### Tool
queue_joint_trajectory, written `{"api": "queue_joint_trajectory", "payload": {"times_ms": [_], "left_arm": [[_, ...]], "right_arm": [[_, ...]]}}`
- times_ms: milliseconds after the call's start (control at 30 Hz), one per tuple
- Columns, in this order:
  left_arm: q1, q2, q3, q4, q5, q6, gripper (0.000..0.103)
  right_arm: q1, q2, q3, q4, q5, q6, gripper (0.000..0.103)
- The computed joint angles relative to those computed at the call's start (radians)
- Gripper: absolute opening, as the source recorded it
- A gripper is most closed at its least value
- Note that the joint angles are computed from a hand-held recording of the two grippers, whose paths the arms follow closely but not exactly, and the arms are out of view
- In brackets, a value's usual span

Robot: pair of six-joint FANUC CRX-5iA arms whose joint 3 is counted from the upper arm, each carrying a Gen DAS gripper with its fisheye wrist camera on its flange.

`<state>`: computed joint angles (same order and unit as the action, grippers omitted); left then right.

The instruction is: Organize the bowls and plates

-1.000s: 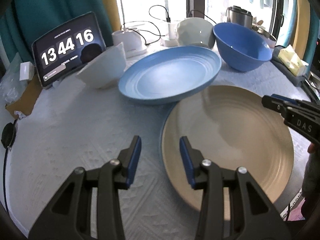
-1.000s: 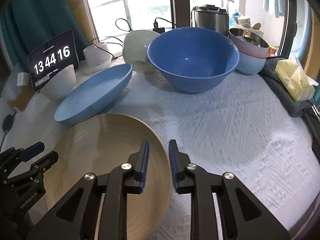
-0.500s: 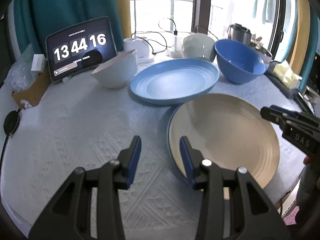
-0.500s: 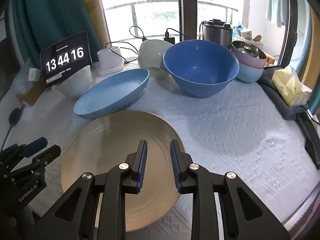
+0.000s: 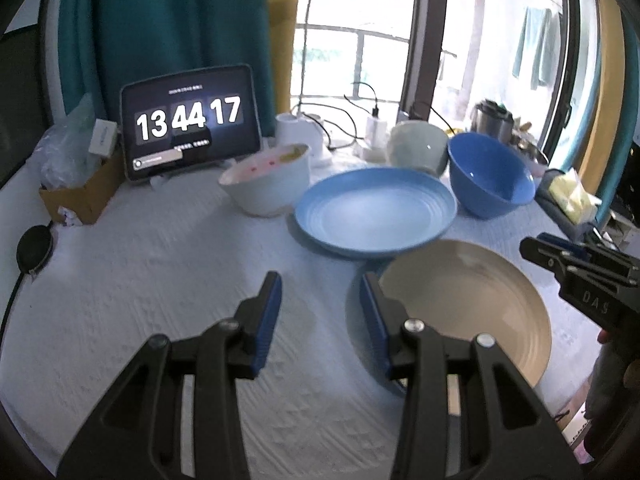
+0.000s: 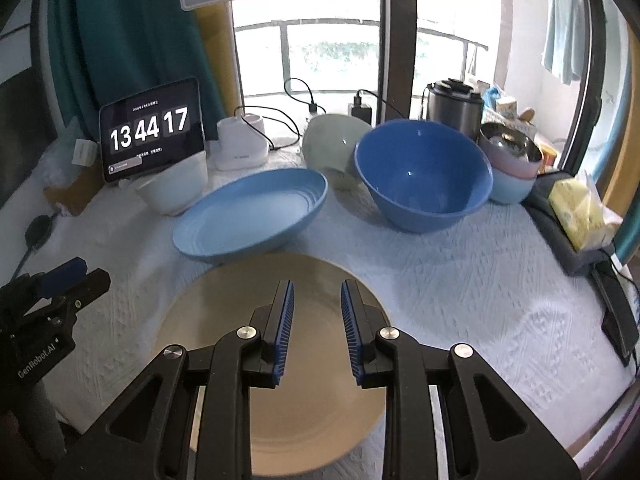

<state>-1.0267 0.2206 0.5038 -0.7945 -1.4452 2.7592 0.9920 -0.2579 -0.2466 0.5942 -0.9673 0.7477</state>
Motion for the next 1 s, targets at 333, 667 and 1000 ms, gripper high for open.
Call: {"api": "queue_joint_trajectory", "payload": {"times_ms": [333,667,1000], "left_arm": [[0.04,-0.032,-0.032,-0.014,0.045,-0.001,0.043],[0.114,-0.025,-0.052,0.044,0.107,-0.017,0.043],[0.188,0.001,-0.055,0.098,0.141,-0.06,0.043]], "right_arm": [[-0.018,0.066,0.073,0.004,0.023,0.03,0.04],[-0.056,0.152,0.151,-0.039,0.035,0.098,0.04],[-0.103,0.238,0.235,-0.098,0.04,0.155,0.04]]}}
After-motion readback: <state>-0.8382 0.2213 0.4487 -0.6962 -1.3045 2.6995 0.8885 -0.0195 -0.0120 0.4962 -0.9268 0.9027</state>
